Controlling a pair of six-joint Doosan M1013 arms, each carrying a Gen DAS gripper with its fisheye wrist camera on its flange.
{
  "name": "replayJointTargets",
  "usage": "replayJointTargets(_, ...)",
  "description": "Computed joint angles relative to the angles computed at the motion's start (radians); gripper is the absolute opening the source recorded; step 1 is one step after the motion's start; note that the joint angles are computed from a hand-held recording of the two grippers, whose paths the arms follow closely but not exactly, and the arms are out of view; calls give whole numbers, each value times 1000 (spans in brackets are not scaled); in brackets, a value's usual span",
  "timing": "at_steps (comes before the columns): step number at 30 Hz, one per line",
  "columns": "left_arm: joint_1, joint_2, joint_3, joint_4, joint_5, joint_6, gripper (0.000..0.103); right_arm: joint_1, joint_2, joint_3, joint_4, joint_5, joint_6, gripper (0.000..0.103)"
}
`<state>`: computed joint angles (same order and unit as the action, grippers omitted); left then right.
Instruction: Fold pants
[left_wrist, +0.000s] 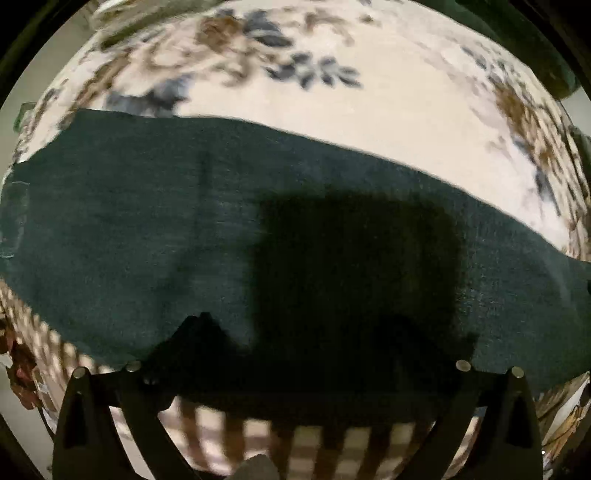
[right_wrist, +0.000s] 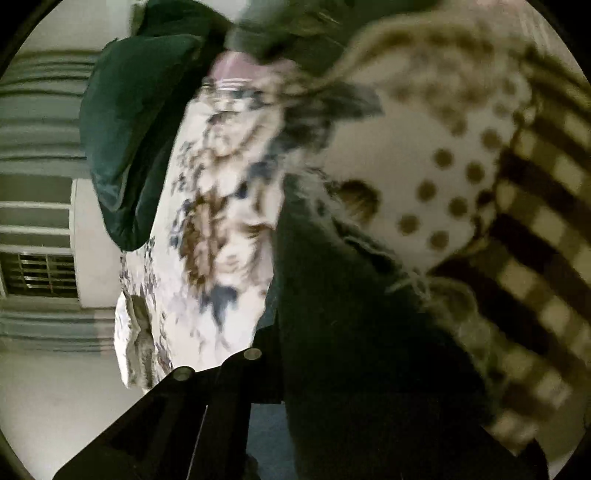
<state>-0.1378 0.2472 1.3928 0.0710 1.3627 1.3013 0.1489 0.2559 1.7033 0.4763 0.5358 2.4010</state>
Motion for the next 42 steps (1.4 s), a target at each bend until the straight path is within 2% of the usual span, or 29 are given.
replayJointTargets(6, 69, -43, -34, -33, -1, 1, 103, 94, 6, -156, -263, 122, 148, 6)
replayJointTargets(10, 139, -86, -34, -28, -19, 24, 103, 177, 36, -277, -350, 197, 176, 6)
replayJointTargets(13, 206, -109, -24, -20, -21, 43, 103, 248, 89, -390, -400, 262, 188, 6)
replayJointTargets(17, 288, -124, 1, 33, -12, 54, 103, 363, 206, -580, -489, 434, 162, 6)
replayJointTargets(21, 372, -113, 18, 65, 33, 59, 103, 469, 316, -715, -550, 533, 138, 6)
replayJointTargets(23, 409, -118, 28, 85, 32, 81, 103, 508, 381, -786, -544, 574, 128, 6)
replayJointTargets(27, 476, -126, 34, 96, 27, 100, 103, 547, 514, -940, -494, 684, 117, 8)
replayJointTargets(29, 503, -122, 30, 87, 31, 100, 103, 544, 584, -1030, -394, 782, 87, 22)
replayJointTargets(30, 513, -119, 27, 80, 32, 100, 103, 534, 598, -1043, -331, 791, 69, 36)
replayJointTargets(31, 518, -116, 22, 73, 35, 99, 103, 523, 591, -1020, -256, 754, 38, 48)
replayJointTargets(32, 521, -114, 17, 63, 37, 98, 103, 508, 561, -960, -156, 673, -17, 55)
replayJointTargets(34, 521, -107, 0, 32, 41, 90, 103, 492, 506, -873, -90, 582, -66, 71)
replayJointTargets(35, 516, -103, -11, 12, 42, 85, 103, 487, 478, -838, -92, 557, -76, 75)
replayJointTargets(36, 510, -98, -23, -7, 40, 80, 103, 481, 454, -812, -121, 561, -79, 86)
replayJointTargets(37, 500, -91, -35, -24, 34, 76, 103, 478, 441, -806, -170, 602, -74, 95)
replayJointTargets(39, 469, -77, -56, -34, 19, 66, 103, 474, 424, -803, -288, 695, -75, 100)
replayJointTargets(41, 432, -50, -79, -58, 17, 77, 103, 473, 428, -816, -381, 805, -96, 100)
replayJointTargets(42, 417, -37, -86, -64, 23, 82, 103, 465, 423, -804, -394, 821, -111, 100)
